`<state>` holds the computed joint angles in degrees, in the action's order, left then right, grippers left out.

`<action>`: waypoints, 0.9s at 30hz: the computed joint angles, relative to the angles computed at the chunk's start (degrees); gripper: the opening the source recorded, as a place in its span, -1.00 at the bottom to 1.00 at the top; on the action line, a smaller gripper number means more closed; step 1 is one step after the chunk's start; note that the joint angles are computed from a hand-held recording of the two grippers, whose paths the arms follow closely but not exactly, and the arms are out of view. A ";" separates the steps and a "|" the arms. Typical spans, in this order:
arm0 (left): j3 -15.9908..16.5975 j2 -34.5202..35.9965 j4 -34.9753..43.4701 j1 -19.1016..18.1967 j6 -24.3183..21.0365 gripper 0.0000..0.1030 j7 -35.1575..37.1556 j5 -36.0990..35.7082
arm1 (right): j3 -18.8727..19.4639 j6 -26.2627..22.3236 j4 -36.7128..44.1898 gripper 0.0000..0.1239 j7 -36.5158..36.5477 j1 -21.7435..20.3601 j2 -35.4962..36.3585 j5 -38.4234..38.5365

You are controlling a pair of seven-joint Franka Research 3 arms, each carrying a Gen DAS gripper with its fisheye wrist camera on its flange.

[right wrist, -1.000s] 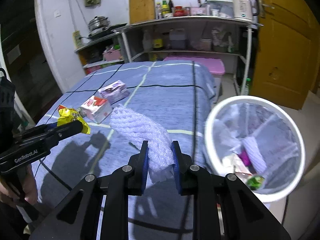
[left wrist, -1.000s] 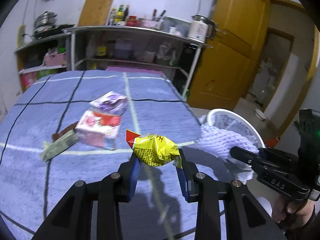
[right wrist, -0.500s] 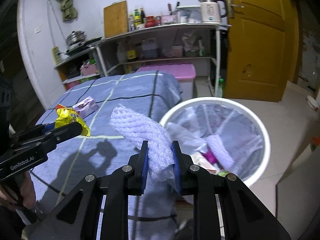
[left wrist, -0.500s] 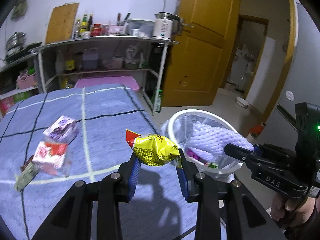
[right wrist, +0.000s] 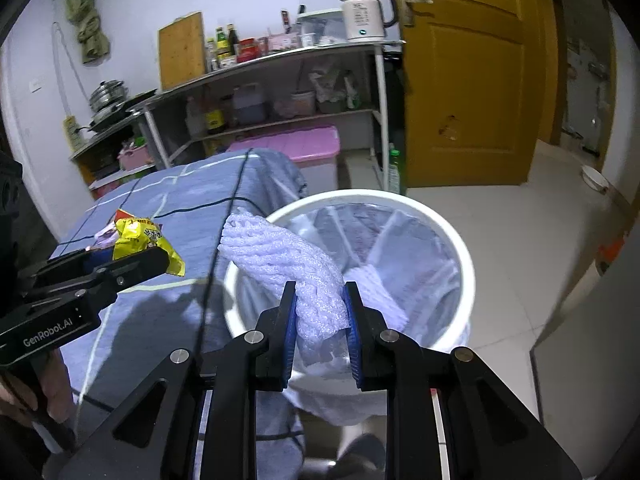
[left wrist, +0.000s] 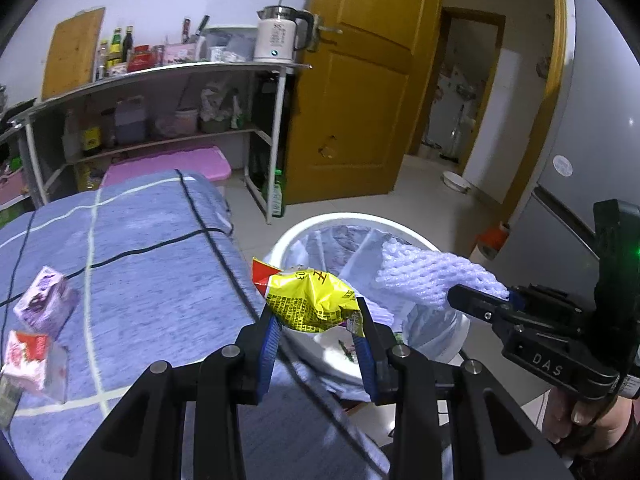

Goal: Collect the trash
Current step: 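Carry the yellow wrapper and white foam net over the bin with both tools, then open the left tool to drop the yellow wrapper while the right tool drops the foam net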

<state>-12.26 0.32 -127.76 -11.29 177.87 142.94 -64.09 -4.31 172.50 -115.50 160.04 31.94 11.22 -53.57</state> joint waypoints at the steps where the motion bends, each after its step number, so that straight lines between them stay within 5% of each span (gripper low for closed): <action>1: 0.10 1.13 0.90 0.04 -0.57 -0.31 -1.39 1.86 | -0.12 -0.20 -0.10 -0.63 0.12 -0.10 0.01 0.11; 16: -4.92 10.81 7.13 5.73 -3.86 -0.27 -17.95 23.43 | -1.14 -0.69 -1.05 -0.58 -5.71 -1.53 2.08 8.79; 21: -9.34 12.02 7.62 9.60 -3.04 0.03 -18.04 24.81 | -2.17 -0.16 -1.17 -0.48 -8.69 -0.62 2.72 11.95; 27: -14.85 11.44 6.56 14.87 -1.36 0.10 -16.65 23.05 | -4.53 0.51 -1.34 -0.45 -7.57 1.61 2.78 11.45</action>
